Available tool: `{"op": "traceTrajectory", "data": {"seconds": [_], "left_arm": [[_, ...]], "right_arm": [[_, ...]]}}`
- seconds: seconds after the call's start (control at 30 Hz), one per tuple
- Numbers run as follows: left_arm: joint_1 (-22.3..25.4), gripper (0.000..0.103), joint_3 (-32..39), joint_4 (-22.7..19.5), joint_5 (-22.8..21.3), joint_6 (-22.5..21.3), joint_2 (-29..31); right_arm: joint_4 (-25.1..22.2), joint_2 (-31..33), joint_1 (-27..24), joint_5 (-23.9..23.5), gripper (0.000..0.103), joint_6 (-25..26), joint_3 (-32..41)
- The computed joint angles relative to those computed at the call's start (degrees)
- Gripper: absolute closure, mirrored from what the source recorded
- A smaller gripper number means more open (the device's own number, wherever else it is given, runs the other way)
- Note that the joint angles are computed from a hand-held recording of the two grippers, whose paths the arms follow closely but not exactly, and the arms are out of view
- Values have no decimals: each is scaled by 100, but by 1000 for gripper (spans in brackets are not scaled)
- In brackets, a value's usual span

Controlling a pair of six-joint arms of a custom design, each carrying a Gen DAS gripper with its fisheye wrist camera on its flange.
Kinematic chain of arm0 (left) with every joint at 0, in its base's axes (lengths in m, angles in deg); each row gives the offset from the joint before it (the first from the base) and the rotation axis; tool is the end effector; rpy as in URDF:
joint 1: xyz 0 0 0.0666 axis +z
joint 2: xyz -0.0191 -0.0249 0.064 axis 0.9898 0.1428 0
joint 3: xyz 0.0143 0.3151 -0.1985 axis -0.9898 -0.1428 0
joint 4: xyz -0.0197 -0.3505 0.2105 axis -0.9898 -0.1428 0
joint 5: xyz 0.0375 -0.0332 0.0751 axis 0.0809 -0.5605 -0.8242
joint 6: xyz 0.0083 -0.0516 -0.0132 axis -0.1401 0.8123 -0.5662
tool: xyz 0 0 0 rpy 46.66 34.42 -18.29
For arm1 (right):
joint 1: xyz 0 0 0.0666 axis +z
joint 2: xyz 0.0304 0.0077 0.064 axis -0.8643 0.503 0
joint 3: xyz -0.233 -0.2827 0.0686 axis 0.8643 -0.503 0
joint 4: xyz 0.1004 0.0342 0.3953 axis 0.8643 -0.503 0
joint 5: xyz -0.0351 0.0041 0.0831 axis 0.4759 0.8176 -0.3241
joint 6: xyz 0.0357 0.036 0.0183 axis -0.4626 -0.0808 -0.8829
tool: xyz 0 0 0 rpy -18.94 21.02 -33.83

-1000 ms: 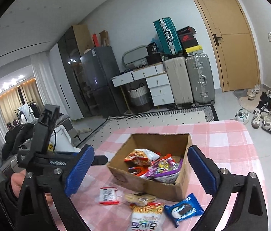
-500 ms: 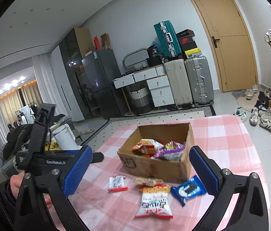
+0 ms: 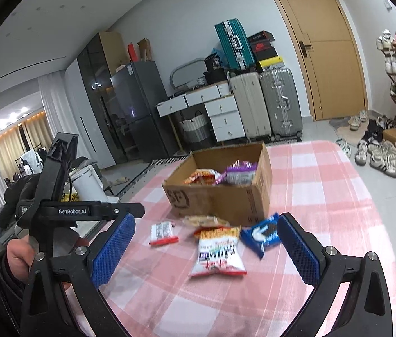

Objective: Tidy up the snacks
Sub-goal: 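Pull both tools back from the box toward the remaining snacks, then grasp the white cracker pack with the left tool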

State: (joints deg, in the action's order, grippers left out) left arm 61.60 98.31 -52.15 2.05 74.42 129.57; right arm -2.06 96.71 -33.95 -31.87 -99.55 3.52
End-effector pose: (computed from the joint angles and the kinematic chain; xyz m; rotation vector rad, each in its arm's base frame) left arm 0.5079 -0.1878 0.4145 -0.1363 2.4582 -0.3828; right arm 0.5569 0.2769 0.3349 -0.3516 2.0087 0.6200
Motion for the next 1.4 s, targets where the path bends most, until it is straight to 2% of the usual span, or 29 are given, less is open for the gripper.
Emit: {"op": "traceTrajectory", "data": {"seconds": [0.2, 0.37, 0.47, 0.63, 0.8, 0.9, 1.0, 1.1, 1.33, 1.4], "left_arm": [[-200, 2, 245, 45, -406, -218, 467], [-287, 2, 705, -17, -400, -215, 1042], [-370, 1, 961, -21, -732, -218, 1345], [-441, 2, 1272, 27, -1081, -67, 1718], [-417, 2, 1627, -48, -1135, 177, 2084], [-396, 2, 1652, 179, -1159, 247, 2171], [-403, 2, 1836, 192, -1231, 211, 2358], [-404, 7, 1970, 244, -1175, 157, 2512], [-360, 36, 2024, 551, -627, 186, 2734], [-375, 39, 2072, 552, -715, 116, 2806]], "right_arm": [[-15, 145, -17, -127, 1, -112, -67], [101, 246, -89, -251, 1, -136, -79], [108, 316, -165, -347, 1, -188, -28], [89, 431, -284, -588, 1, -279, 73], [87, 545, -335, -747, 1, -267, 191], [91, 608, -357, -814, 1, -288, 232], [91, 659, -390, -868, 1, -333, 248], [94, 689, -424, -901, 1, -374, 249], [104, 694, -445, -929, 1, -400, 226], [117, 697, -449, -933, 1, -416, 219]]}}
